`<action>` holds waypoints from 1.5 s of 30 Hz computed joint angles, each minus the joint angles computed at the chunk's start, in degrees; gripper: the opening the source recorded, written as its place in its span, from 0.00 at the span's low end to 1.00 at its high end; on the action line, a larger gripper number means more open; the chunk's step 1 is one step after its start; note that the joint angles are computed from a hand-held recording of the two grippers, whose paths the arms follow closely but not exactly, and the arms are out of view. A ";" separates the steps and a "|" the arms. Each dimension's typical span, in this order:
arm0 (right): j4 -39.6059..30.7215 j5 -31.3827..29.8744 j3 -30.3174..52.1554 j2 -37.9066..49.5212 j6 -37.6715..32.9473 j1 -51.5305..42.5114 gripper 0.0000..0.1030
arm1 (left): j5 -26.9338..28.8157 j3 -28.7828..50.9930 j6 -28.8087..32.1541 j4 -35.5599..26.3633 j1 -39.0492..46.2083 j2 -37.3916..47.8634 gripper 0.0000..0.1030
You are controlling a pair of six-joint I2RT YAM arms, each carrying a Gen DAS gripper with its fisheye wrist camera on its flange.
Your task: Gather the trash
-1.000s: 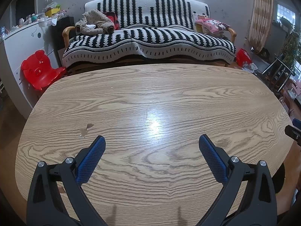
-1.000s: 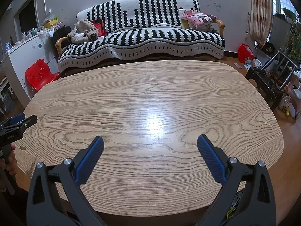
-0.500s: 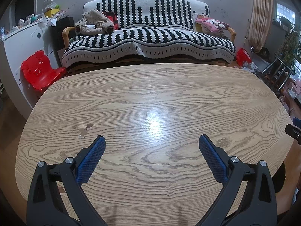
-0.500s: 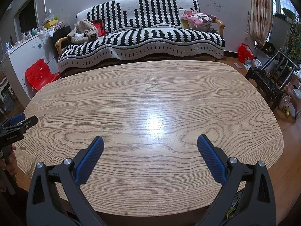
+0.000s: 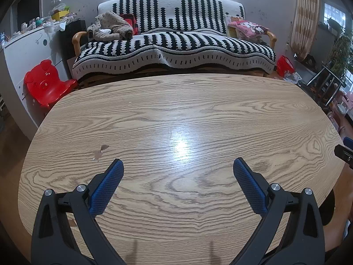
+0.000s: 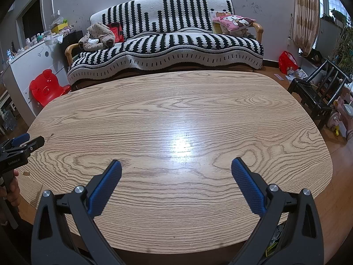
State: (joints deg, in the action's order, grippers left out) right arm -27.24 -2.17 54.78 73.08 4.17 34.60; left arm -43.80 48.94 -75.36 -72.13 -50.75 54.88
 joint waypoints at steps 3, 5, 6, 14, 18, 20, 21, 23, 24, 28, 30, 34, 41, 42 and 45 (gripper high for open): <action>-0.09 -0.04 0.04 0.01 -0.05 -0.07 0.93 | -0.01 0.26 -0.37 -0.32 -0.22 0.18 0.94; -0.03 -0.02 0.03 0.02 -0.04 -0.04 0.93 | 0.07 -0.05 -0.14 0.15 -0.06 0.17 0.94; -0.05 -0.06 0.01 -0.02 -0.08 -0.10 0.93 | 0.08 0.07 -0.01 0.11 -0.01 0.19 0.94; -0.08 0.03 0.09 0.07 0.01 0.03 0.93 | 0.65 -0.82 0.25 1.45 0.31 0.29 0.94; -0.09 0.04 0.09 0.03 -0.08 0.02 0.93 | 1.02 -1.44 0.55 2.40 0.38 0.13 0.94; -0.12 0.09 0.04 -0.03 -0.17 0.01 0.93 | 1.09 -1.59 0.32 2.42 0.27 0.21 0.94; -0.12 -0.04 -0.03 -0.07 -0.22 -0.10 0.93 | 1.31 -1.36 1.32 2.57 1.08 -0.02 0.94; -0.07 0.05 0.02 0.01 -0.09 0.07 0.93 | 1.34 -1.24 0.95 2.37 0.94 0.30 0.94; -0.11 0.05 0.01 -0.02 -0.15 0.06 0.93 | 1.23 -1.33 0.36 2.09 0.61 0.39 0.94; 0.06 -0.06 -0.34 -0.30 -0.27 -0.05 0.93 | 1.16 -0.94 0.76 2.04 1.09 0.24 0.94; 0.06 0.01 -0.37 -0.34 -0.26 -0.05 0.93 | 1.21 -1.02 0.57 1.93 0.95 0.15 0.94; 0.01 -0.09 -0.41 -0.45 -0.42 -0.18 0.93 | 1.59 -0.85 1.32 2.06 1.33 0.12 0.94; 0.03 -0.01 -0.29 -0.31 -0.29 -0.06 0.93 | 1.41 -0.40 0.64 1.29 0.61 0.41 0.94; 0.05 -0.02 -0.29 -0.29 -0.26 -0.07 0.93 | 1.40 -0.44 1.10 1.54 0.90 0.40 0.94; -0.02 0.06 -0.24 -0.24 -0.29 -0.06 0.93 | 1.27 -0.42 1.07 1.38 0.73 0.41 0.94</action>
